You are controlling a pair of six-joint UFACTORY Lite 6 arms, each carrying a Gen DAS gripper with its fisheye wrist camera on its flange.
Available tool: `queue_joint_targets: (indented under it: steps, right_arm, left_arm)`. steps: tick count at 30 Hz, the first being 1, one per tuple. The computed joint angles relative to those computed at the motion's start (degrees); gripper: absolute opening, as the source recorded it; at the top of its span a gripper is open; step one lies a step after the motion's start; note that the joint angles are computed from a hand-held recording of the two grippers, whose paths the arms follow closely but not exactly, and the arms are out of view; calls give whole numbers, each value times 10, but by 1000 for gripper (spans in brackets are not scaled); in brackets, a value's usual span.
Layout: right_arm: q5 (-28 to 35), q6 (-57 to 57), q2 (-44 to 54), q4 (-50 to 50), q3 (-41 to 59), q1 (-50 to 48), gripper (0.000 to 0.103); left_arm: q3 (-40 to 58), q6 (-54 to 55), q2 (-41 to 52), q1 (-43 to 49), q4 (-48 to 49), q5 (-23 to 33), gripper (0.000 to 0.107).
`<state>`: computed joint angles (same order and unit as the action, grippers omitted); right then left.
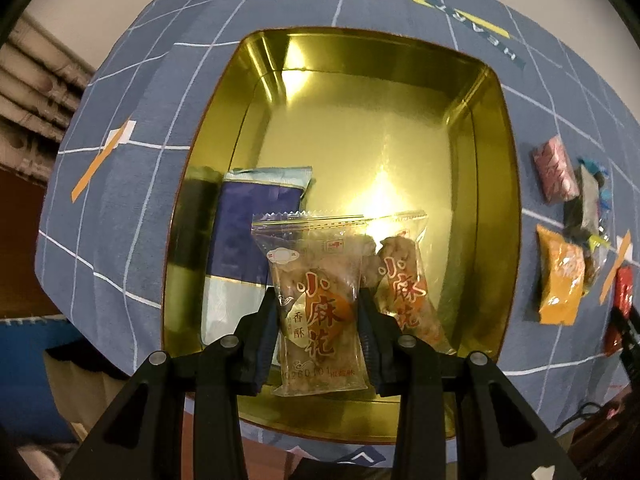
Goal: Organize snacks
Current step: 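Lower the dough twist bag into the tin and open left gripper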
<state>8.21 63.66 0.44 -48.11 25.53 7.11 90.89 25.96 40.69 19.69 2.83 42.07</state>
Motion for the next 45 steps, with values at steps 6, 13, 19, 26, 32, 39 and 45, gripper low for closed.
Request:
queue_joint_targets:
  steps: [6, 13, 19, 26, 32, 39, 45]
  right_arm:
    - [5, -36, 7, 38, 8, 1, 52]
    - [10, -76, 12, 79, 16, -1, 52]
    - [14, -88, 19, 98, 23, 0, 54]
    - [26, -120, 36, 135, 41, 8, 60]
    - [36, -162, 51, 181, 64, 0, 61]
    - [52, -224, 71, 231, 94, -13, 60]
    - [60, -209, 81, 229, 110, -1, 52]
  left_arm:
    - [-45, -12, -13, -10, 22, -27, 34]
    - [-85, -25, -35, -23, 43, -54, 36]
    - [-95, -25, -45, -26, 33, -56, 38]
    - [-100, 29, -62, -4, -12, -50, 38]
    - [-130, 82, -99, 14, -51, -72, 44]
    - [-173, 151, -160, 38, -121, -99, 54]
    - [-193, 181, -183, 50, -159, -112, 56]
